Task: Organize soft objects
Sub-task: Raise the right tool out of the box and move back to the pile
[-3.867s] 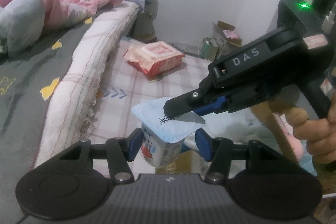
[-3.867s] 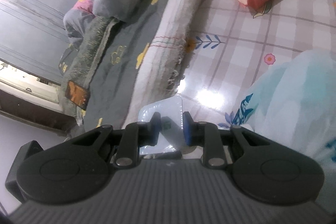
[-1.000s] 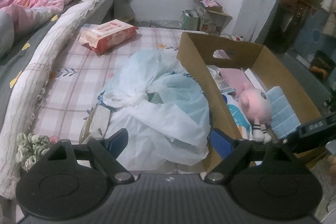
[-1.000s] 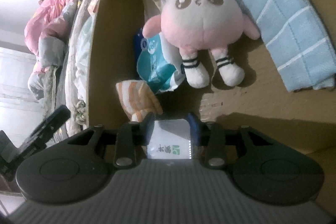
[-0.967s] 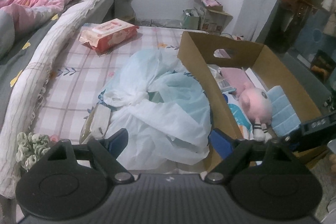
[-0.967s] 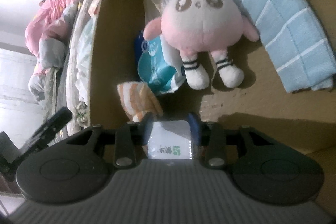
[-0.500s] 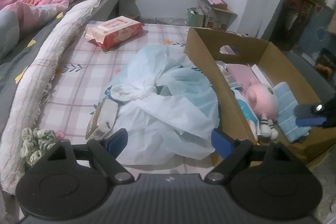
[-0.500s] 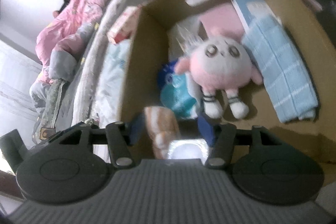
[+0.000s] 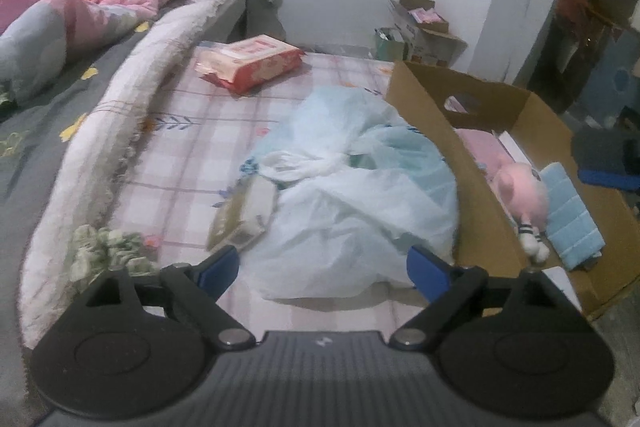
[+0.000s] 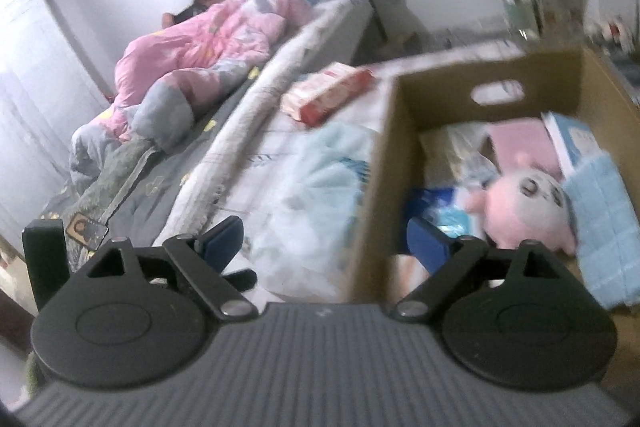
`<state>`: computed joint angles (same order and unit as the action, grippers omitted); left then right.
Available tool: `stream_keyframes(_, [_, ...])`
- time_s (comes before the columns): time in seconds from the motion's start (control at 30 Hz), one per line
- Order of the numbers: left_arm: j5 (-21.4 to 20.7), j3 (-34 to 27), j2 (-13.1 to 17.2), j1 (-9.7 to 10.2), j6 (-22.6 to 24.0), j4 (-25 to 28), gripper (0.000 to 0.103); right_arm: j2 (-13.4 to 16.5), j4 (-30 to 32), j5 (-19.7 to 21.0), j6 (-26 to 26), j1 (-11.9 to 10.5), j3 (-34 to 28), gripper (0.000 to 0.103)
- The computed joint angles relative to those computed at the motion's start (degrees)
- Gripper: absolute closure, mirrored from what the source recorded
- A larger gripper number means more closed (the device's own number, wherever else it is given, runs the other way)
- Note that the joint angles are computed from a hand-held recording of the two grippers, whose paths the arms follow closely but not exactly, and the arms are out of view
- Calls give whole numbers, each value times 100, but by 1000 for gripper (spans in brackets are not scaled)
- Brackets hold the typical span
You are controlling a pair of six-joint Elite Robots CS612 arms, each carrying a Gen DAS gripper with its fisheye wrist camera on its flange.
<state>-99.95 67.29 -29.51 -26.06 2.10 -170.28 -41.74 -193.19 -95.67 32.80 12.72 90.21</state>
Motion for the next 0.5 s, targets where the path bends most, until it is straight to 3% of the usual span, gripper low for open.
stream_keyframes(0.1, [-38, 125, -45, 98, -26, -130, 8, 100, -38, -143, -215, 137, -231, 1])
stream_keyframes(0.33, [-24, 510, -137, 340, -244, -744, 2, 309, 711, -556, -1345, 507, -964, 1])
stream_keyframes(0.5, [58, 663, -159, 477, -371, -982, 0, 522, 1204, -779, -1706, 689, -1441, 1])
